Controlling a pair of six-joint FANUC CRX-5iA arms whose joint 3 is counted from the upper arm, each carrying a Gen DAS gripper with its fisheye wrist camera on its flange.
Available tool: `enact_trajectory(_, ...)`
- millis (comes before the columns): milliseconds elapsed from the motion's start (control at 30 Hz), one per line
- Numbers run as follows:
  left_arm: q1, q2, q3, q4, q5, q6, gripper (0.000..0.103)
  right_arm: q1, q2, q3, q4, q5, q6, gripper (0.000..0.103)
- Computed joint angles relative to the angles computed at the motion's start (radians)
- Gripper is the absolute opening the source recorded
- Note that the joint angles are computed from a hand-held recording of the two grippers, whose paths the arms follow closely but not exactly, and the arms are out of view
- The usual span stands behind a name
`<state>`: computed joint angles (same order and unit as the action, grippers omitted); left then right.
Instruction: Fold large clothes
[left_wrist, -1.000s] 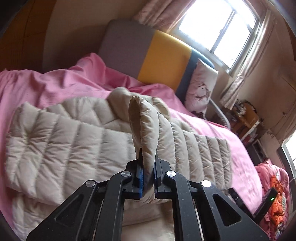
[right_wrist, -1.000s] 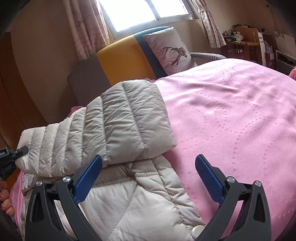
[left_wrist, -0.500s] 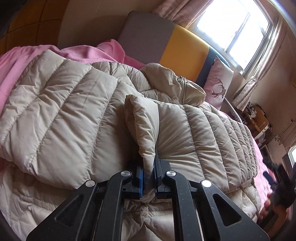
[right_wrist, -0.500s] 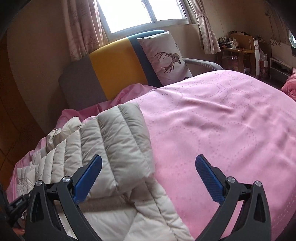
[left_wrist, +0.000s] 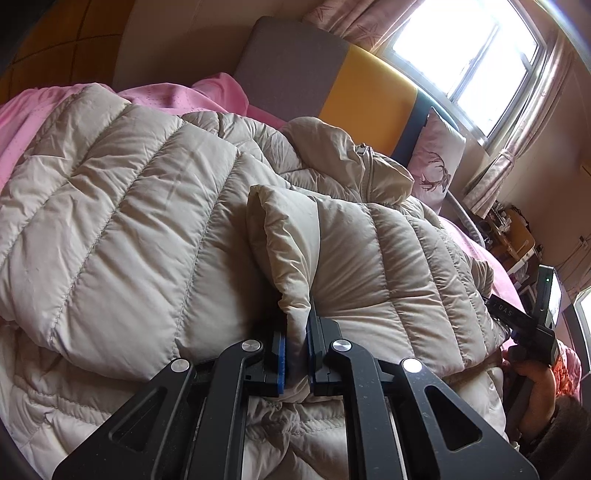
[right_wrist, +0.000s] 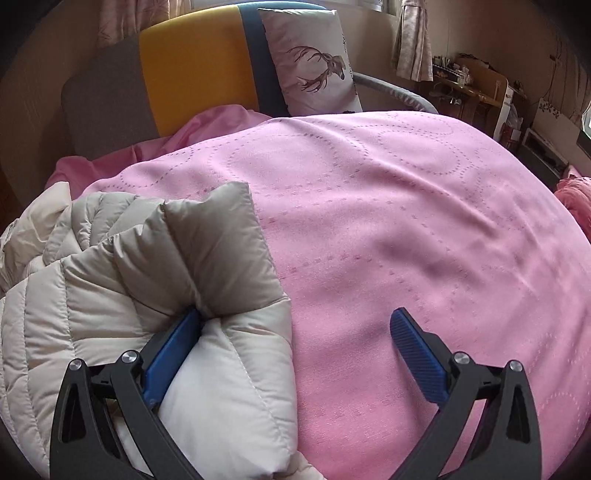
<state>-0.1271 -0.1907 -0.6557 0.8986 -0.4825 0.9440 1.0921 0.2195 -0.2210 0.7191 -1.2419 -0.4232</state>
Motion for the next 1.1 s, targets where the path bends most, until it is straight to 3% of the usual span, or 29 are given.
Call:
enact_trajectory(267,0.002,0.0,-0.006,0.029,-0.003,-0.021,0.007,0.019,-0.015,0.009,0.009,-0.042,-0.002,0.101)
enact_trajectory(533,0.003,-0.003,-0.021,0.072,-0.006,-0.049,0.007,0.109,-0.047,0.007,-0.004,-0.198,-0.133,0.101)
enact_trajectory(667,0.003,-0.002,-0.021,0.076,-0.008,-0.055,0.007,0.066,-0.076,-0.042,-0.095,-0.071,-0.133,0.101)
enact_trajectory(800,0.008,-0.001,-0.018,0.07,-0.016,-0.052,0.008,0.07,-0.065,-0.025,-0.084,-0.104,-0.128,0.101)
enact_trajectory(867,0.01,-0.002,-0.014,0.063,-0.02,-0.044,0.009,0.089,-0.094,-0.059,-0.031,-0.114,-0.206,0.101)
enact_trajectory(967,0.022,-0.017,-0.001,0.014,-0.04,-0.003,0.019,0.15,-0.169,-0.156,0.143,-0.2,-0.456,0.101)
enact_trajectory(1033,0.031,-0.038,-0.003,0.005,-0.066,0.0,0.036,0.175,-0.201,-0.166,0.188,-0.281,-0.527,0.101)
enact_trajectory(1100,0.034,-0.071,-0.025,0.044,-0.081,-0.038,0.072,0.194,-0.239,-0.179,0.223,-0.318,-0.543,0.101)
